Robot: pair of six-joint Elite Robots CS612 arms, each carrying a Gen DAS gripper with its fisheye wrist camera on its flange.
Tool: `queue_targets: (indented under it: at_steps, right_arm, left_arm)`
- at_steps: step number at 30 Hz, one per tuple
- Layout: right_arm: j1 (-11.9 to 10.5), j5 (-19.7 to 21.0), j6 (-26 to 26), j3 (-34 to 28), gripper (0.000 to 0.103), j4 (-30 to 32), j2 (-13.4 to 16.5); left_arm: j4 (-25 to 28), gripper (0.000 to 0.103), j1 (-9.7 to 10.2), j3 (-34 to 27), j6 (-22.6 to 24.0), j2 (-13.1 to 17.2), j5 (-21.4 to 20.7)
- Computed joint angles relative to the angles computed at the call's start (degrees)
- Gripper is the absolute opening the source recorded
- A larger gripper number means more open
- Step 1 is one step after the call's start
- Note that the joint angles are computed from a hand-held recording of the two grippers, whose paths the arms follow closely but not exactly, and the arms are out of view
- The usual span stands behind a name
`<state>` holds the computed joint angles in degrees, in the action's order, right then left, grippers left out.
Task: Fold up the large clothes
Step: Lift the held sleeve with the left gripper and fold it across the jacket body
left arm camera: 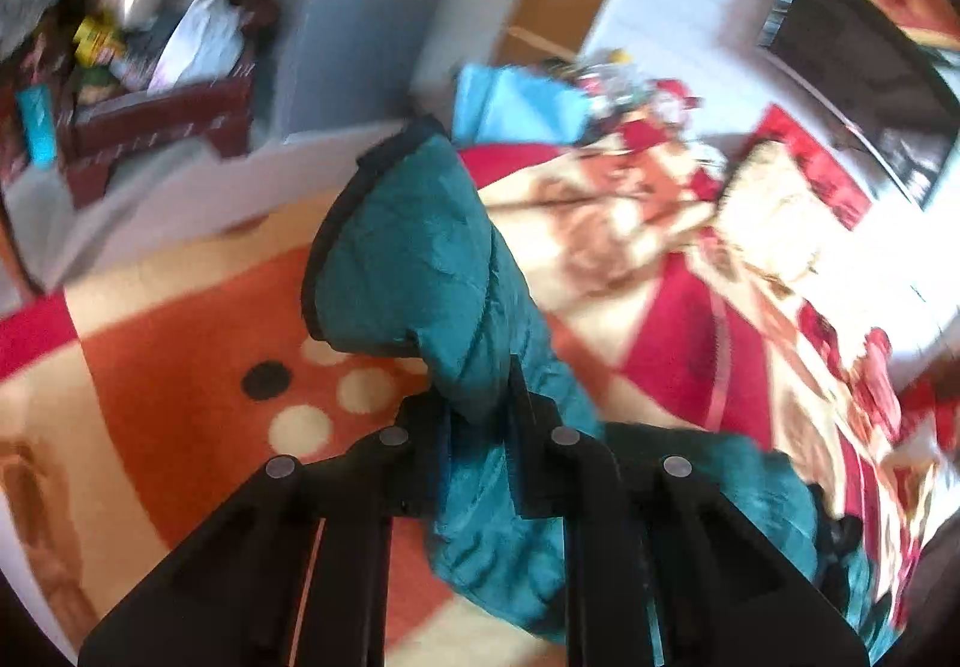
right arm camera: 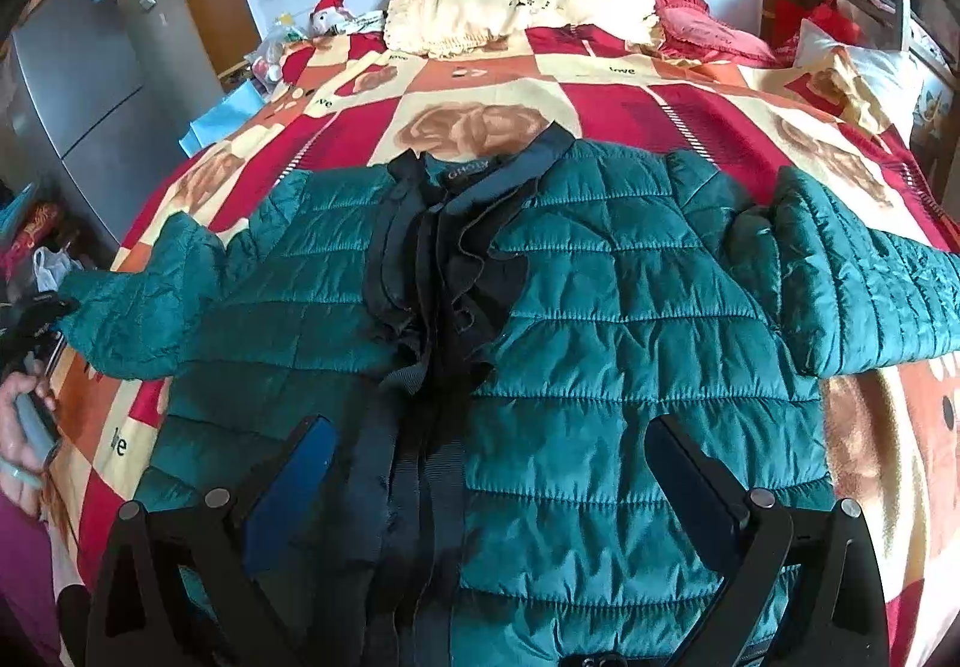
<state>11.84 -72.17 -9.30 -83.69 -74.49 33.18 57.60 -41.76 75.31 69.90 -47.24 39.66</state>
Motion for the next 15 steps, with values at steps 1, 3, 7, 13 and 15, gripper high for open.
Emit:
queue_targets:
  at_steps: [1, 3, 7, 13, 15]
  right_arm:
    - [-0.09, 0.18, 0.15, -0.22, 0.103, 0.01, 0.05]
    - [-0.3, 0.45, 0.34, -0.7, 0.103, 0.2, 0.11]
    - [-0.74, 0.99, 0.68, -1.8, 0.103, 0.28, 0.36]
    - [-1.62, 1.24, 1.27, -3.24, 0.103, 0.42, 0.64]
    - [-1.99, 1.34, 1.54, -3.62, 0.103, 0.4, 0.75]
  left_arm:
    - [0.55, 0.013, -0.73, -1.19, 1.66, -0.01, -1.26]
    - [0.61, 0.013, -1.99, -2.91, 4.83, -0.15, -2.57]
    - [-0.26, 0.013, -3.86, -6.54, 11.86, 0.25, -3.77]
    - [-3.78, 0.013, -5.25, -13.29, 23.48, 2.0, -3.54]
    - [-4.98, 0.012, -5.33, -16.03, 27.02, 2.97, -2.57]
